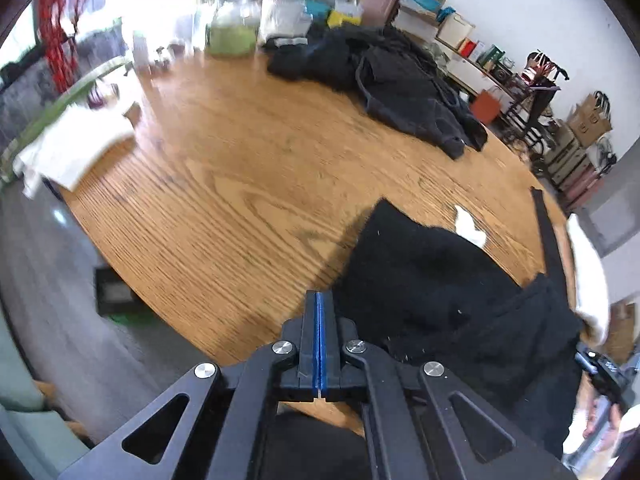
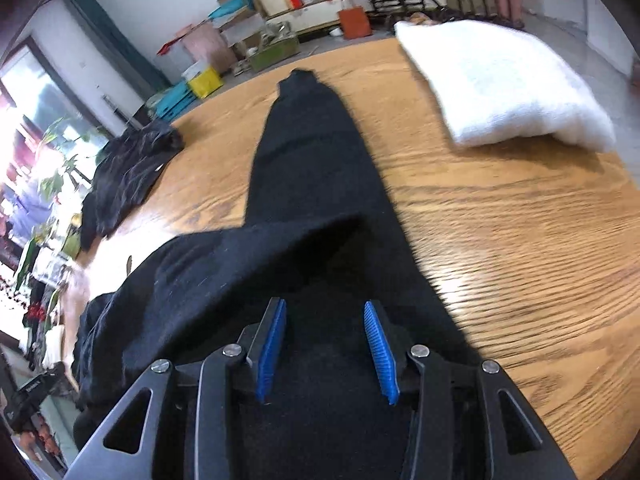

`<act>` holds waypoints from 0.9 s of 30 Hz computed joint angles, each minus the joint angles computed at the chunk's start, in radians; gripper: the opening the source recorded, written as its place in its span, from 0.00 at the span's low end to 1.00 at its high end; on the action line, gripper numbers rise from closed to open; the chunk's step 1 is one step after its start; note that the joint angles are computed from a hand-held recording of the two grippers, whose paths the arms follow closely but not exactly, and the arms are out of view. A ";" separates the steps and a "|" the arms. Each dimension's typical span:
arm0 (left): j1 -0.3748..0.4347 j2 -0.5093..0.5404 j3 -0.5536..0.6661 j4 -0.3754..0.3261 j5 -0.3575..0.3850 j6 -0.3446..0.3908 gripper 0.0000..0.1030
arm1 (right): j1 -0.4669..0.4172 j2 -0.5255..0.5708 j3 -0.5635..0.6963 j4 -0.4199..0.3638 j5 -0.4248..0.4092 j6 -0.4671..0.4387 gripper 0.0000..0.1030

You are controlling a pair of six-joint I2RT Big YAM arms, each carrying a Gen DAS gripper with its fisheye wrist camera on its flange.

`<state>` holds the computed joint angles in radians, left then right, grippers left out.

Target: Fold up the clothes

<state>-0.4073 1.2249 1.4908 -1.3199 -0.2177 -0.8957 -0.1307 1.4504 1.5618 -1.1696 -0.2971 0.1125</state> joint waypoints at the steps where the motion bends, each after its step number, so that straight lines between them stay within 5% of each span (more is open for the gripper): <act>1: -0.001 -0.003 -0.005 0.002 0.005 0.001 0.00 | -0.005 0.001 0.001 0.002 -0.013 0.008 0.47; 5: 0.013 -0.018 -0.048 0.111 0.194 -0.020 0.02 | -0.024 0.016 0.010 0.003 -0.092 0.054 0.48; 7: -0.009 0.008 -0.028 0.089 0.169 -0.008 0.07 | -0.021 0.030 0.020 0.004 -0.120 0.077 0.48; 10: -0.038 0.047 0.008 0.044 0.118 0.030 0.28 | -0.004 0.039 0.030 0.010 -0.114 0.088 0.48; 15: -0.031 0.012 -0.030 0.116 0.199 0.014 0.41 | 0.021 0.045 0.043 0.003 -0.092 0.076 0.48; 19: -0.031 0.015 -0.043 0.134 0.246 0.023 0.40 | 0.023 0.046 0.041 0.001 -0.091 0.068 0.50; 20: -0.037 0.015 -0.047 0.143 0.246 0.028 0.34 | 0.023 0.047 0.041 0.001 -0.091 0.069 0.50; 21: -0.051 0.026 -0.035 0.116 0.192 0.030 0.10 | 0.023 0.048 0.041 0.002 -0.090 0.070 0.51; 22: -0.049 0.028 -0.036 0.112 0.187 0.025 0.03 | 0.022 0.049 0.042 0.003 -0.089 0.072 0.51; 27: -0.031 -0.005 -0.061 0.152 0.161 0.003 0.03 | 0.019 0.052 0.043 0.016 -0.079 0.086 0.51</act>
<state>-0.4384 1.2201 1.4296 -1.1676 -0.0569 -0.8923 -0.1117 1.5028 1.6044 -1.1536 -0.3765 0.1987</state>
